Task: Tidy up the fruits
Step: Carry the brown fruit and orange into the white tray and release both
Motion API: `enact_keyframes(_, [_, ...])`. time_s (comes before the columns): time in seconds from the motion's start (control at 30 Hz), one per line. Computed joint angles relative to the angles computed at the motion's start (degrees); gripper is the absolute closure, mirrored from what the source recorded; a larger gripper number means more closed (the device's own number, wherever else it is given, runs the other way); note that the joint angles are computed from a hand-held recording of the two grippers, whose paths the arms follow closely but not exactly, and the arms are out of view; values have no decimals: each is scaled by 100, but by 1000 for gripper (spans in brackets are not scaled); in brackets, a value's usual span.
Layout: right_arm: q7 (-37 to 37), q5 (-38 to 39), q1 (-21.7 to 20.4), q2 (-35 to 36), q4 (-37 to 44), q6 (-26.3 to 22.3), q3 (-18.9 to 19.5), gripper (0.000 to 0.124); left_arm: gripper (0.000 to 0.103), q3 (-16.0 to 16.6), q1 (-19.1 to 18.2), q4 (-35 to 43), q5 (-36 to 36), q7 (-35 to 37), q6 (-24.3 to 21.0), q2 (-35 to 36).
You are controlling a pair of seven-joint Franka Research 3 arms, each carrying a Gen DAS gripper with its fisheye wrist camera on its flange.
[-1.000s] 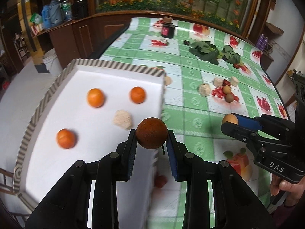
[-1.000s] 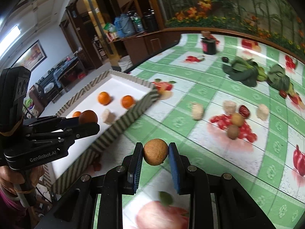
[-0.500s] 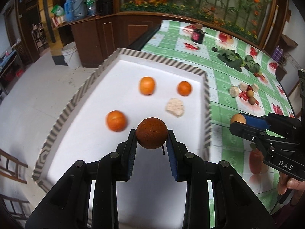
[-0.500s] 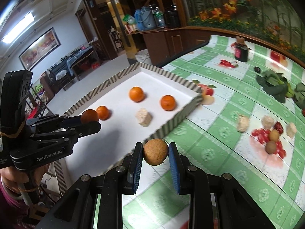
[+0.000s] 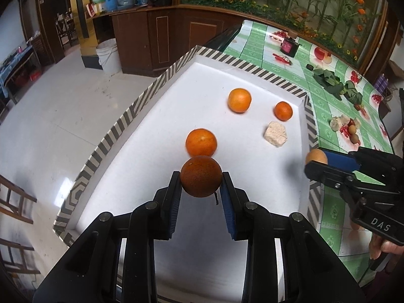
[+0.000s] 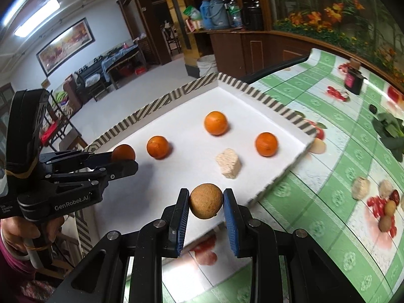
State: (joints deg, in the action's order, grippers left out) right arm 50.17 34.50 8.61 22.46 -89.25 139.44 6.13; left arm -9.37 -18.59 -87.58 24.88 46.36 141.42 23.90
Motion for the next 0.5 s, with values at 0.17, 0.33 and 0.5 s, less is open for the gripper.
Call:
enact_keyframes(0.17, [123, -251, 109, 268, 309, -147, -6, 98, 73, -7, 44, 8, -76, 48, -38, 38])
enact_keyframes(0.33, [227, -422, 145, 479, 576, -314, 1, 98, 73, 11, 47, 72, -100, 41, -89, 98])
enact_keyframes(0.5, [327, -555, 168, 677, 808, -441, 3, 98, 73, 34, 44, 133, -97, 9, -150, 154])
